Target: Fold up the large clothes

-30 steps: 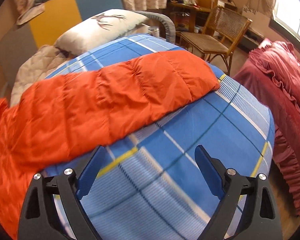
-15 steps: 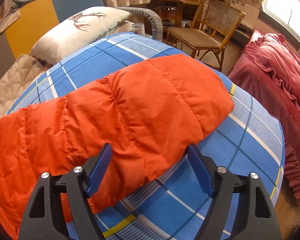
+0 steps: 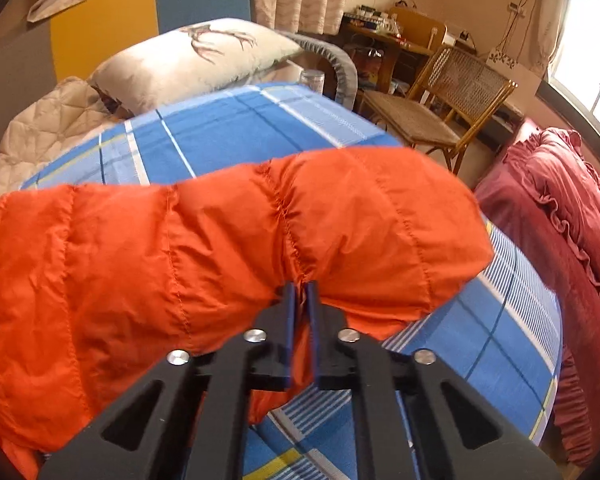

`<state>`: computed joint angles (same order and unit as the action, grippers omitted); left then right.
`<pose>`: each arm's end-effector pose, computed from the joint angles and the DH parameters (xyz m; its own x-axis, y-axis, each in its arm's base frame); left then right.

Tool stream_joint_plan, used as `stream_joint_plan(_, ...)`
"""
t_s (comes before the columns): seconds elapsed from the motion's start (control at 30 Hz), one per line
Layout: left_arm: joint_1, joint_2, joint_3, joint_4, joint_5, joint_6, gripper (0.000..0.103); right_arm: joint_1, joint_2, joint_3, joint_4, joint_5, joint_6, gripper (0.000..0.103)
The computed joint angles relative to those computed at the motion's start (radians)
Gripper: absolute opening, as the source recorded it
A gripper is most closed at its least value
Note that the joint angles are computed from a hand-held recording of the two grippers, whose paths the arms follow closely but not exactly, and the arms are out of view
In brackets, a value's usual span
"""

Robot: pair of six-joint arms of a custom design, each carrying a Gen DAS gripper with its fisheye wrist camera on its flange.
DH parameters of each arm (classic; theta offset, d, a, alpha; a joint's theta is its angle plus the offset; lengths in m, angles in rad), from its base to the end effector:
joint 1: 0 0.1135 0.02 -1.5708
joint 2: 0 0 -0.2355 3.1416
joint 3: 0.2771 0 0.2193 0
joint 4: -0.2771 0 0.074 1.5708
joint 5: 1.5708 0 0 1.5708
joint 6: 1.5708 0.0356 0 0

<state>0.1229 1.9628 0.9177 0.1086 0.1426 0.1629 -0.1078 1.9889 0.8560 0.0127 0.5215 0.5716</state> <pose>0.3306 0.0357 0.0908 -0.7950 0.0636 -0.6033 0.0924 0.9956 -0.0169 0.3014 -0.0505 0.0687 -0.5855 0.5352 -0.6089 0.7440 0.6530 -0.1416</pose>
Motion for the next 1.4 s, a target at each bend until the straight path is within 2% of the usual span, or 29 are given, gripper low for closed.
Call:
stream_joint_plan(0.17, 0.016, -0.026, -0.022, 0.005, 0.035, 0.011, 0.101, 0.11, -0.082, 0.048, -0.043, 0.124, -0.102, 0.001)
stream_joint_plan(0.27, 0.033, -0.051, -0.039, 0.004, 0.057, 0.015, 0.101, 0.235, -0.115, 0.117, -0.087, 0.212, -0.181, 0.001)
stream_joint_plan(0.5, 0.109, -0.115, -0.078, -0.011, 0.129, 0.027, 0.101, 0.544, 0.027, 0.428, -0.207, 0.278, -0.339, 0.0)
stream_joint_plan(0.8, 0.24, -0.148, -0.088, -0.048, 0.237, 0.083, 0.101, 0.79, 0.31, 0.828, -0.423, 0.204, -0.229, 0.0)
stream_joint_plan(0.9, 0.27, -0.132, -0.06, -0.079, 0.277, 0.091, 0.101, 0.84, 0.366, 0.908, -0.451, 0.168, -0.205, 0.001)
stream_joint_plan(0.93, 0.277, -0.123, -0.046, -0.094, 0.289, 0.089, 0.101, 0.852, 0.373, 0.917, -0.458, 0.156, -0.19, 0.012)
stream_joint_plan(0.97, 0.284, -0.111, -0.026, -0.113, 0.302, 0.086, 0.101, 0.864, 0.369, 0.906, -0.456, 0.136, -0.164, 0.04)
stream_joint_plan(1.03, 0.302, -0.092, 0.011, -0.148, 0.335, 0.082, 0.101, 0.888, 0.348, 0.862, -0.427, 0.088, -0.115, 0.083)
stream_joint_plan(1.07, 0.309, -0.082, 0.031, -0.166, 0.363, 0.082, 0.101, 0.899, 0.31, 0.791, -0.371, 0.075, -0.117, 0.083)
stream_joint_plan(1.13, 0.315, -0.07, 0.058, -0.189, 0.396, 0.075, 0.1, 0.921, 0.27, 0.717, -0.34, 0.069, -0.1, 0.083)
stream_joint_plan(1.27, 0.298, -0.013, 0.153, -0.246, 0.456, 0.034, 0.099, 0.929, 0.134, 0.495, -0.257, 0.026, -0.002, 0.083)
stream_joint_plan(1.3, 0.284, 0.015, 0.195, -0.266, 0.461, 0.014, 0.098, 0.922, 0.128, 0.481, -0.25, 0.019, 0.02, 0.083)
stream_joint_plan(1.4, 0.24, 0.107, 0.323, -0.318, 0.459, -0.031, 0.091, 0.884, 0.037, 0.34, -0.205, 0.0, 0.105, 0.083)
